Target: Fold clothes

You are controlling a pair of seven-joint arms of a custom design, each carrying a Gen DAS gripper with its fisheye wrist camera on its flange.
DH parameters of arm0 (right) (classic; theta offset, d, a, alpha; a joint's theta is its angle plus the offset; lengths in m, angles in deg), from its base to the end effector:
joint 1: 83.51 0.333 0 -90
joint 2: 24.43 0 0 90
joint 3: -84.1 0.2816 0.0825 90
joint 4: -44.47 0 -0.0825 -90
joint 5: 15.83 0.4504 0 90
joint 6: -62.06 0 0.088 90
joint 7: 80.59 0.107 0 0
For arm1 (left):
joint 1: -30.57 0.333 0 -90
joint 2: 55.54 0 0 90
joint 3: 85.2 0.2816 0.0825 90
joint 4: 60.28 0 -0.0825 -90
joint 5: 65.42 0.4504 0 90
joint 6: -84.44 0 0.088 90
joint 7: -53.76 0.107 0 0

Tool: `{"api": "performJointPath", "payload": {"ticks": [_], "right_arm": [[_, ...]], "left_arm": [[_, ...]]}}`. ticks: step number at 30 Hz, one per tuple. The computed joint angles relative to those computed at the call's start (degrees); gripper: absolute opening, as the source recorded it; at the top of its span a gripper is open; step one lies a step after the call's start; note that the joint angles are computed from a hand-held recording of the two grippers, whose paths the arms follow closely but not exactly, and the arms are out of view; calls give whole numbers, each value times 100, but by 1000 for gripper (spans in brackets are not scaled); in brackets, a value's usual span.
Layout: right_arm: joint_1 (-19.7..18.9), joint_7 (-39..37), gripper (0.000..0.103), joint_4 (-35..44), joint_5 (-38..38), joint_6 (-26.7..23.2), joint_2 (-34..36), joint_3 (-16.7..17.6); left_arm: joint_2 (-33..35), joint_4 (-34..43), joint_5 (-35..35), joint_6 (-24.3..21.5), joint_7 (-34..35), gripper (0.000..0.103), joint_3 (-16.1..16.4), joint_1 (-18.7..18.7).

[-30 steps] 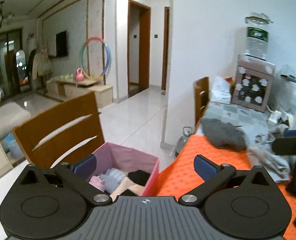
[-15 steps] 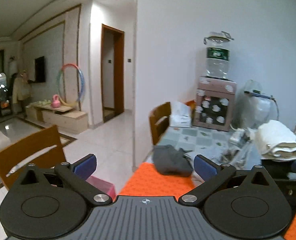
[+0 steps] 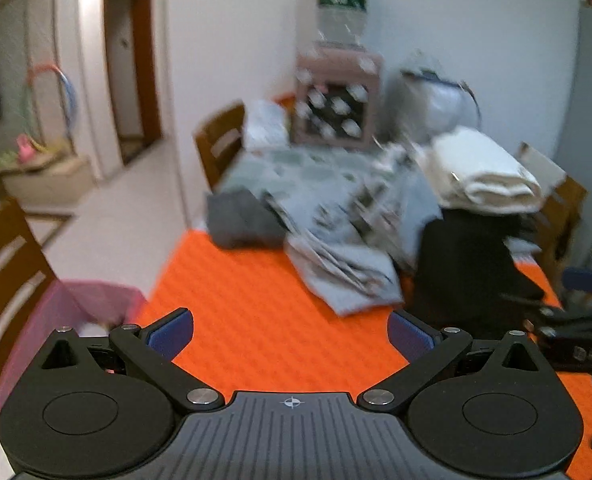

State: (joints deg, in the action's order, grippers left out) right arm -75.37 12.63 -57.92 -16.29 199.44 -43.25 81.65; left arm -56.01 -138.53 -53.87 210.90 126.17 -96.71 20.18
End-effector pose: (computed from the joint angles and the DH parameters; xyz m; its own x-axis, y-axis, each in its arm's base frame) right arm 0.5617 0.0512 0.7662 0.0673 -0.9964 -0.0511 -0.5929 0.0013 -0.8053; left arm 0.5973 -0.2336 0.7872 -0.1384 -0.9897 0.0352 -0.6421 0.0626 -0.7640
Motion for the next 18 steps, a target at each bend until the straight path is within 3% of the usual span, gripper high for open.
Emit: {"api": "performJointPath", "payload": {"ticks": [12,18], "right_arm": [[-24,200,103,-39,-5,-316,78,9],[12,64,103,-26,123,-285,122,-17]], "left_arm": [[38,17,-102,-677,-37,103,-48,-99],[-47,-89,-35,-646,-138,103,-41,-95]]}}
